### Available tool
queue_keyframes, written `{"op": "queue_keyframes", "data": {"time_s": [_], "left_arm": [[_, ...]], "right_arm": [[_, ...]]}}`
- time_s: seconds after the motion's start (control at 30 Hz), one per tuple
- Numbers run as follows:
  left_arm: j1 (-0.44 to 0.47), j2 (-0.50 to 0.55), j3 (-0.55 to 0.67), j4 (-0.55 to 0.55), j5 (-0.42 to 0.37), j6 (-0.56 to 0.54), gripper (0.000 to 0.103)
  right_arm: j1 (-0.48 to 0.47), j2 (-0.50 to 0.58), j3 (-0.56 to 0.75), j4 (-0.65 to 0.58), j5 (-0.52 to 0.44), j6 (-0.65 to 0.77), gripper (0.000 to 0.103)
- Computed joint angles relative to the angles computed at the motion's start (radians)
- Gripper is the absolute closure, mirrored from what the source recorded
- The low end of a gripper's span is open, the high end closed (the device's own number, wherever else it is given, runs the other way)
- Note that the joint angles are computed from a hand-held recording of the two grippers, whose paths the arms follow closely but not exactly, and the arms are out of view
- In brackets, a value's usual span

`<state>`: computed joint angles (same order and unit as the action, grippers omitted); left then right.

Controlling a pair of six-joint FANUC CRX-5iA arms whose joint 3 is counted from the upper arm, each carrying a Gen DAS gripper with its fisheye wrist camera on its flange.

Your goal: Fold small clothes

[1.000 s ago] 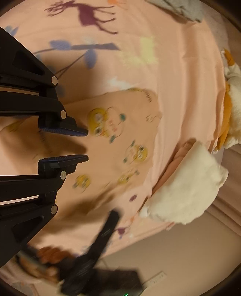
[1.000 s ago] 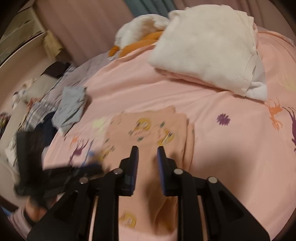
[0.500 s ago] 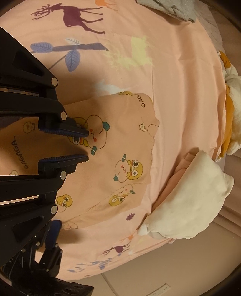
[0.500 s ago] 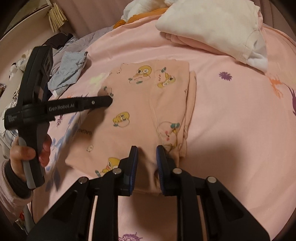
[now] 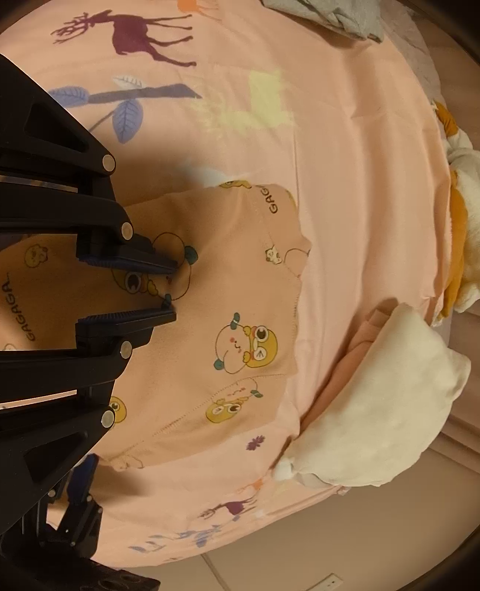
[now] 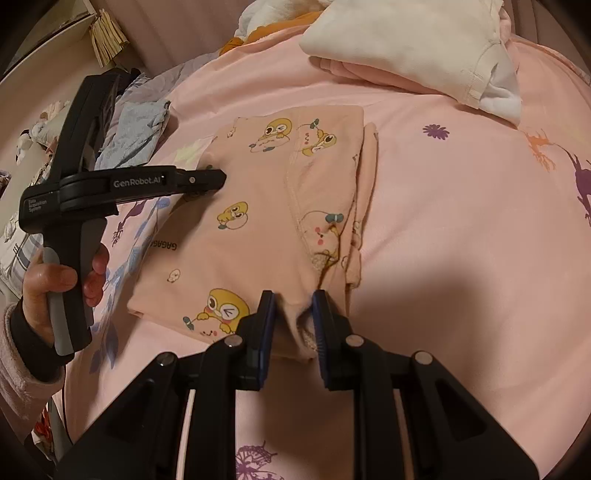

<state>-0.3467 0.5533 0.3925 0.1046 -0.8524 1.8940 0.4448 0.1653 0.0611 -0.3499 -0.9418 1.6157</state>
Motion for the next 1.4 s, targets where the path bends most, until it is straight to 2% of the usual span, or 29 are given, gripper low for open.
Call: {"op": "queue_keyframes", "data": {"time_s": [0.13, 0.33, 0.5, 0.6, 0.67, 0.83, 1.13, 1.3, 1.4], "left_arm": [[0.014, -0.005, -0.023, 0.046, 0.012, -0.007, 0.087], [-0.012, -0.073, -0.075, -0.023, 0.035, 0.011, 0.087], [-0.025, -0.133, -0.171, -0.009, 0.096, -0.039, 0.087], [-0.035, -0.138, -0.179, -0.037, 0.096, -0.043, 0.087], [-0.036, -0.136, -0.184, -0.036, 0.097, -0.048, 0.087], [-0.015, -0.15, -0.243, 0.048, 0.147, -0.093, 0.085], [-0.013, -0.191, -0.307, 0.08, 0.192, -0.127, 0.085], [-0.03, -0.205, -0.3, 0.018, 0.176, -0.101, 0.085], [-0.034, -0.202, -0.293, 0.003, 0.163, -0.091, 0.085]], "right_arm": [[0.012, -0.006, 0.008, 0.021, -0.014, -0.012, 0.08], [0.0, -0.025, 0.04, -0.019, 0.022, 0.01, 0.069], [0.02, 0.02, 0.1, 0.009, 0.059, -0.047, 0.069], [0.034, 0.061, 0.136, 0.04, 0.068, -0.096, 0.069], [0.042, 0.098, 0.164, 0.07, 0.053, -0.138, 0.069], [0.06, 0.165, 0.194, 0.147, -0.007, -0.208, 0.071], [0.056, 0.136, 0.185, 0.154, -0.005, -0.226, 0.069], [0.055, 0.087, 0.136, 0.131, 0.034, -0.194, 0.069], [0.067, 0.099, 0.126, 0.18, 0.013, -0.229, 0.07]]}}
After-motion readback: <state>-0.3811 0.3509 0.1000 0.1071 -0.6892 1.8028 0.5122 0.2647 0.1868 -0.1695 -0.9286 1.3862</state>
